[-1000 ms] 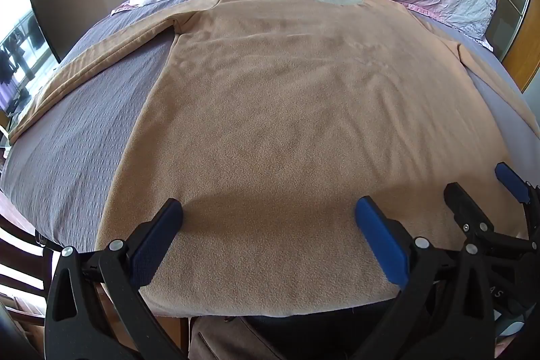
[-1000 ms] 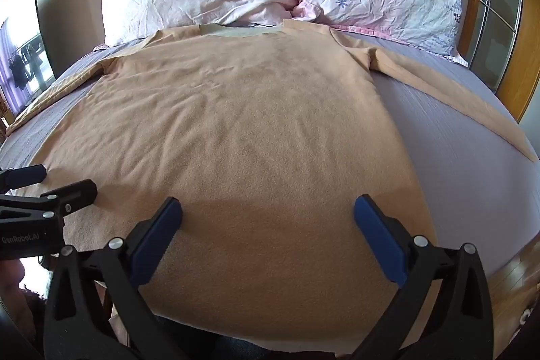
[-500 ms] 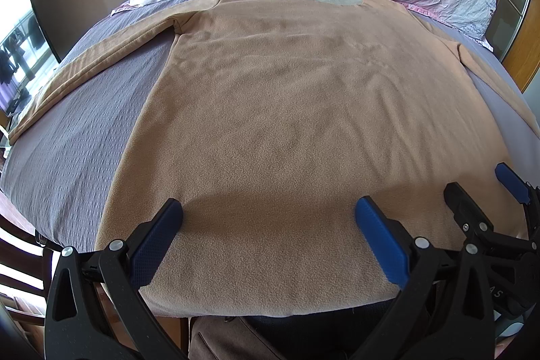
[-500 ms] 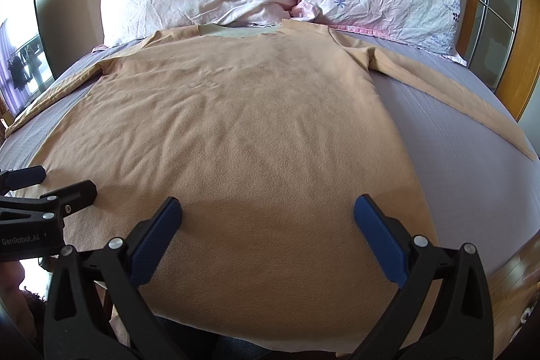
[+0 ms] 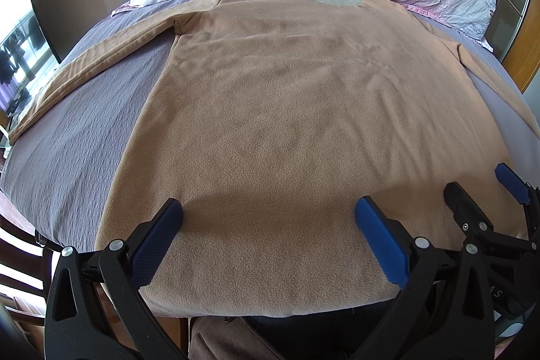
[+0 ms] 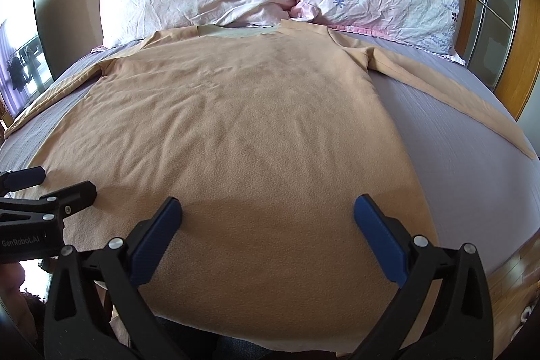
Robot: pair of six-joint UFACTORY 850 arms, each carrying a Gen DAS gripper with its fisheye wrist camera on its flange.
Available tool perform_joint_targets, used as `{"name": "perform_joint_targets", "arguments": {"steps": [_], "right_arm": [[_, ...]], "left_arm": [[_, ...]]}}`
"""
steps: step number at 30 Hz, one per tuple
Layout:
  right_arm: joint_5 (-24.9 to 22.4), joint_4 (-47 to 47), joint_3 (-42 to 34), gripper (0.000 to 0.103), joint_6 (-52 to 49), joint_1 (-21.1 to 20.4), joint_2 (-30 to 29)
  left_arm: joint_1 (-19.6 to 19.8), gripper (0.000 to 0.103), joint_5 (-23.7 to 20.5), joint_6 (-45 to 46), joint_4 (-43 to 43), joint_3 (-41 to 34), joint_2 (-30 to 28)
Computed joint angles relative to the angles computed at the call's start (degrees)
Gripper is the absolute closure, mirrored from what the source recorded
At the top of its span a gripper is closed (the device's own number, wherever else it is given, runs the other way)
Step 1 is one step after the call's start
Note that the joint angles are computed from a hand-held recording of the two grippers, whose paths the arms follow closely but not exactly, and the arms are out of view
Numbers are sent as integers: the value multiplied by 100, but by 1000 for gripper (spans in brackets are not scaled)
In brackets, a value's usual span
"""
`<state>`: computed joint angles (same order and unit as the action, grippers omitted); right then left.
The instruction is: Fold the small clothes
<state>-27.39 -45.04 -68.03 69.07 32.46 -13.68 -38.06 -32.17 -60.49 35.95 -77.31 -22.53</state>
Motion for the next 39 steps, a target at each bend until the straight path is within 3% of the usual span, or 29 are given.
{"name": "perform_joint_targets", "arguments": {"steps": [39], "right_arm": [[-30, 71, 12, 2, -58, 29, 9]], "left_arm": [[-1, 1, 2, 64, -27, -7, 4]]}}
